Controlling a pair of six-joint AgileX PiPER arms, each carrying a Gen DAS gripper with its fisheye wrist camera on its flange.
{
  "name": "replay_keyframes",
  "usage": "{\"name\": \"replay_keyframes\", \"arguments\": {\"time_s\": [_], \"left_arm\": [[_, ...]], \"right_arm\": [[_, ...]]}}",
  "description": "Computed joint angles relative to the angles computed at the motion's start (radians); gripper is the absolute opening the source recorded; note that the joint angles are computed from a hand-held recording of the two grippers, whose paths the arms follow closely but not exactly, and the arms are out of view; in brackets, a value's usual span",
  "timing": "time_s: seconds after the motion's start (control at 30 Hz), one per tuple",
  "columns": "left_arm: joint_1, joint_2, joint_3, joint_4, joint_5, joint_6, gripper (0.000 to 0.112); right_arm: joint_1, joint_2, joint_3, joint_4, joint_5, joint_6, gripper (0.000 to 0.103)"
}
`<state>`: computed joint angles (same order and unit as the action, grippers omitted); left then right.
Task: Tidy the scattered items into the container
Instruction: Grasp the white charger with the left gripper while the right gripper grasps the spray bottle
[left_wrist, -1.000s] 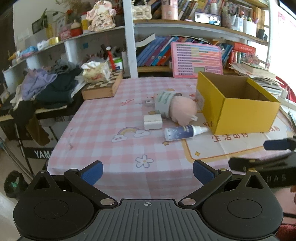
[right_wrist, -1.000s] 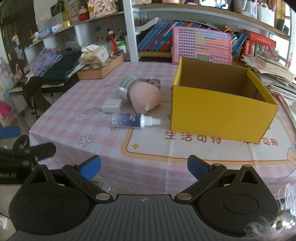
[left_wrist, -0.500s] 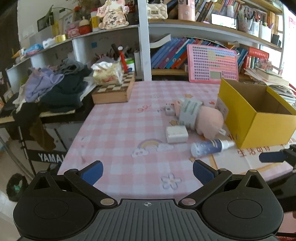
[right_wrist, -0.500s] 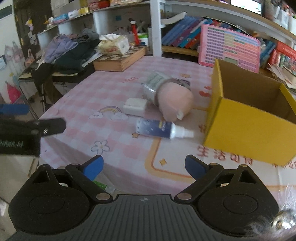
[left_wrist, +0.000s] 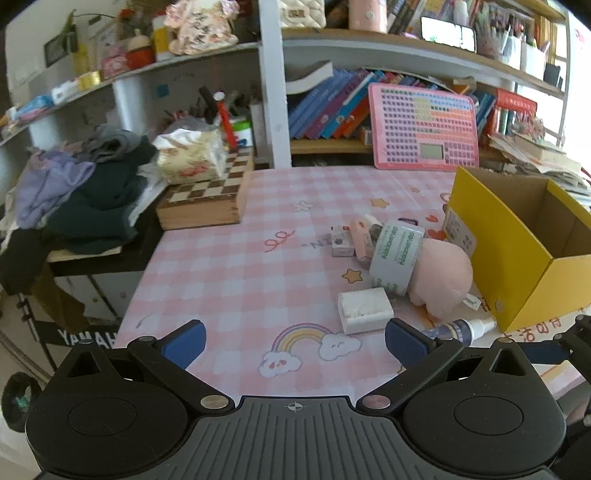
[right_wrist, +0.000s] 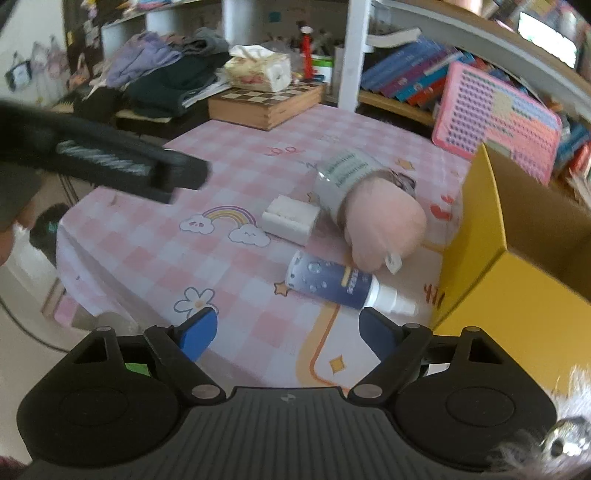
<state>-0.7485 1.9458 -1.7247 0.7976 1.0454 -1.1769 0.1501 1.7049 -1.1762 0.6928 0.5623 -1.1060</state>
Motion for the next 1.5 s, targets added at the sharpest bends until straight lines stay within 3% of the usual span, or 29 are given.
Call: {"name": "replay_keyframes", "arguments": {"time_s": [0.23, 0.47, 0.7, 0.83, 0.87, 0.93, 1.0, 1.07, 1.17, 1.27, 1.37, 1.4, 1.5], "left_arm": [[0.072, 0.111, -0.125, -0.106, -0.071, 0.151, 0.103], [0.134, 0.246, -0.303, -0.245, -0.091, 0.321, 0.102], [0.186, 0.397, -0.520, -0.408, -0.039, 0.475, 0.091], [0.197, 0.482, -0.656, -0.451, 0.037, 0.530, 0.080], [0.201, 0.489, -0.662, -0.462, 0.039, 0.534, 0.078], [0.216, 0.479, -0.636, -0.506, 0.012, 0.553, 0.056], [0.221, 0.438, -0.560, -0.511, -0.025, 0.550, 0.053], [0.231, 0.376, -0.451, -0.518, -0.070, 0.526, 0.053], [0.246, 0.330, -0.375, -0.545, -0.099, 0.541, 0.053], [0.255, 0.341, -0.405, -0.553, -0.074, 0.564, 0.056], [0.258, 0.354, -0.435, -0.544, -0.070, 0.564, 0.065], [0.259, 0.354, -0.437, -0.541, -0.075, 0.560, 0.073], [0.263, 0.361, -0.448, -0.535, -0.086, 0.539, 0.075]], "right_arm": [[0.031, 0.062, -0.055, -0.070, -0.046, 0.022, 0.084], [0.052, 0.157, -0.144, -0.192, -0.082, 0.119, 0.067], [0.066, 0.239, -0.221, -0.284, -0.097, 0.176, 0.063], [0.068, 0.255, -0.244, -0.312, -0.097, 0.184, 0.057], [0.068, 0.255, -0.245, -0.318, -0.097, 0.187, 0.056], [0.068, 0.255, -0.256, -0.340, -0.081, 0.209, 0.052], [0.060, 0.253, -0.283, -0.331, -0.022, 0.221, 0.040], [0.040, 0.260, -0.327, -0.285, 0.076, 0.206, 0.037], [0.039, 0.266, -0.339, -0.259, 0.105, 0.170, 0.041], [0.054, 0.290, -0.370, -0.266, 0.103, 0.140, 0.048], [0.065, 0.323, -0.418, -0.272, 0.123, 0.116, 0.054], [0.068, 0.334, -0.433, -0.278, 0.129, 0.109, 0.058], [0.077, 0.368, -0.477, -0.293, 0.138, 0.103, 0.063]]}}
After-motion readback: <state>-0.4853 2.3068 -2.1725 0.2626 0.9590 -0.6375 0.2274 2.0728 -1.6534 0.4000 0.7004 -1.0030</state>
